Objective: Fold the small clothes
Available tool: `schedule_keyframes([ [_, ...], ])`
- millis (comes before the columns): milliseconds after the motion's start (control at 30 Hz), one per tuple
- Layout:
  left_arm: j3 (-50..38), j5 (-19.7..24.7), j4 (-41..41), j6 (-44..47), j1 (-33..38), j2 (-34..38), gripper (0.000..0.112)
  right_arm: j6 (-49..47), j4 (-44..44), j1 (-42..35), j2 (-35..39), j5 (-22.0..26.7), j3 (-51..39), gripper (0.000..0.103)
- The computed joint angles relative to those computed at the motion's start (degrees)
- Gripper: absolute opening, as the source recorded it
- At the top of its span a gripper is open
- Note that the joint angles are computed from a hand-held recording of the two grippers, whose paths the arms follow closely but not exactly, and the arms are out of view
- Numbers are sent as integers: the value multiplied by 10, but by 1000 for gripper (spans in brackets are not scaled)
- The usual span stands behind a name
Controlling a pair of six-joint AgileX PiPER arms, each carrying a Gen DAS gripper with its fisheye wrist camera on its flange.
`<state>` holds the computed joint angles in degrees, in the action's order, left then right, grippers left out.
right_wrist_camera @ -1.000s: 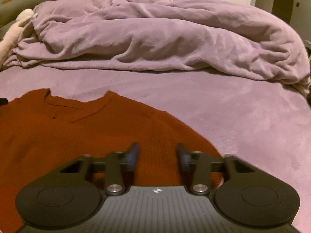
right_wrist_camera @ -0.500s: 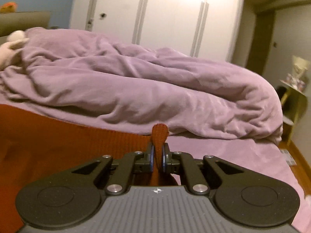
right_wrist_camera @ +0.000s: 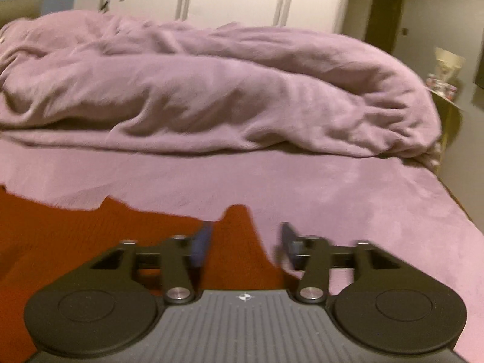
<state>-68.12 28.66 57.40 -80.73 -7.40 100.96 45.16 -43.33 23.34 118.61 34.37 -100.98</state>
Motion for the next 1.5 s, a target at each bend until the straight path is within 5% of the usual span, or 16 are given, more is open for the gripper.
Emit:
schedule_keyframes([
  [133,73,-8,5,29,-16,-83,56,62,-34,-13,-113,-84,148,59],
  [267,125,-20,-120,174,-25,-156,69,-35,87,-23,-241,-142,293,58],
  [567,113,74,-348,400,-43,-178,61,-150,218,3,-389,-102,428,45],
  [767,125,71,-424,461,-25,-196,22,-181,270,26,-433,-66,440,45],
  [867,125,79,-407,442,-32,-202,14,-187,279,45,-444,-57,442,45],
  [1267,130,106,-353,411,-29,-217,2,-70,191,65,-364,-25,384,45],
  [1467,147,89,-417,467,11,-227,4,-50,159,64,-343,-17,373,45],
  [1500,150,83,-434,478,18,-230,11,-47,153,65,-340,-15,372,45],
])
